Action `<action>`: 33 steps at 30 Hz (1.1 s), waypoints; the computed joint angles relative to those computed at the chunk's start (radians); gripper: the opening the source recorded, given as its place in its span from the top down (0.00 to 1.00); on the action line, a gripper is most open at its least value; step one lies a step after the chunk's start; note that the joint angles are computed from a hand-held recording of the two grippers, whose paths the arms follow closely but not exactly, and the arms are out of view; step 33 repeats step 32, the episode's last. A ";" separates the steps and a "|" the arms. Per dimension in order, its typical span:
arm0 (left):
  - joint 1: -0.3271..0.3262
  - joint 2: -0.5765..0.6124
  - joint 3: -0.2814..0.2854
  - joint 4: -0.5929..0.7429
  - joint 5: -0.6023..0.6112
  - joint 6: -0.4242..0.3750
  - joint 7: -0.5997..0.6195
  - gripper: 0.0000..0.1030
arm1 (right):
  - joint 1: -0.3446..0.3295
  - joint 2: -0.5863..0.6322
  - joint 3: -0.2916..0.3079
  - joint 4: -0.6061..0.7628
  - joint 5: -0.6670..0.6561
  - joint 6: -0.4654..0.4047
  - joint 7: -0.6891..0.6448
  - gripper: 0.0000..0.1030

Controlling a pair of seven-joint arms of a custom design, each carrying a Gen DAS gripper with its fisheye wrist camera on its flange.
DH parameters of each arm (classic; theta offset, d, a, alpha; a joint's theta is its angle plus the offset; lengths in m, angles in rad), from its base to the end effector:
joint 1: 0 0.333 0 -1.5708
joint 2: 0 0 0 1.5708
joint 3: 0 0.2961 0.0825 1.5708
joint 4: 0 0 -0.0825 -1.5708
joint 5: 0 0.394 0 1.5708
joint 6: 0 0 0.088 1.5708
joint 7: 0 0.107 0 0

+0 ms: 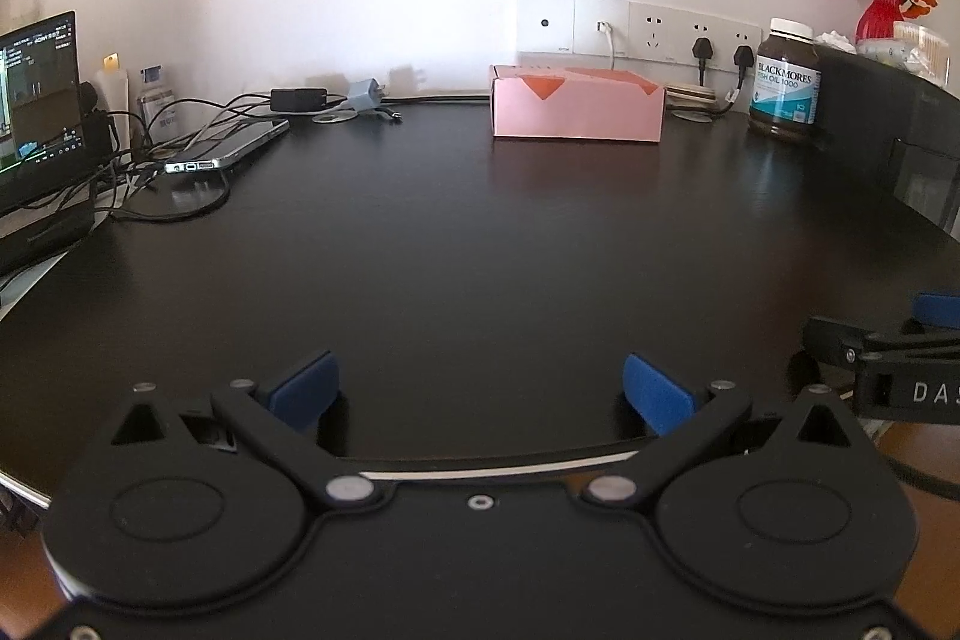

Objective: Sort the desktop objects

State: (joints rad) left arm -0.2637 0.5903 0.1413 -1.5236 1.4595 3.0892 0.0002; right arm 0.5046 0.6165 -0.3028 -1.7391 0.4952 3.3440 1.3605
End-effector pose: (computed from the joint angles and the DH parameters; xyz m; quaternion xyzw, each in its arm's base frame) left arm 0.6937 -0.1861 0.3471 -0.5992 0.6298 -0.3541 0.3448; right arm 0.6946 0.1280 0.3366 -0.6237 0.6109 -0.3375 0.3520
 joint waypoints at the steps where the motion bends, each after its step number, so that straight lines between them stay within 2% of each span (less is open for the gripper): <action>1: 0.001 -0.001 -0.003 -0.001 -0.008 -0.003 0.008 0.00 | -0.001 -0.001 0.000 0.001 0.000 -0.003 -0.001 0.01; 6: 0.012 -0.010 -0.019 -0.021 -0.088 -0.009 0.096 0.00 | -0.005 -0.006 0.003 0.000 -0.011 -0.015 0.005 0.01; 11: 0.001 -0.001 0.005 -0.021 -0.146 0.026 0.159 0.00 | 0.017 -0.004 -0.016 -0.011 -0.001 0.003 0.013 0.01; 15: -0.007 -0.002 0.014 -0.032 -0.215 0.037 0.228 0.00 | 0.008 -0.005 -0.006 -0.009 0.002 0.003 0.004 0.01; 29: -0.079 0.004 0.098 -0.060 -0.407 0.078 0.388 0.00 | 0.009 -0.008 -0.006 -0.011 0.008 0.003 -0.002 0.01; 31: -0.091 0.006 0.111 -0.062 -0.430 0.083 0.404 0.00 | 0.034 -0.007 -0.029 -0.016 0.021 0.002 0.002 0.01; 33: -0.100 0.006 0.122 -0.065 -0.438 0.087 0.407 0.00 | 0.033 -0.008 -0.027 -0.016 0.021 0.003 0.002 0.01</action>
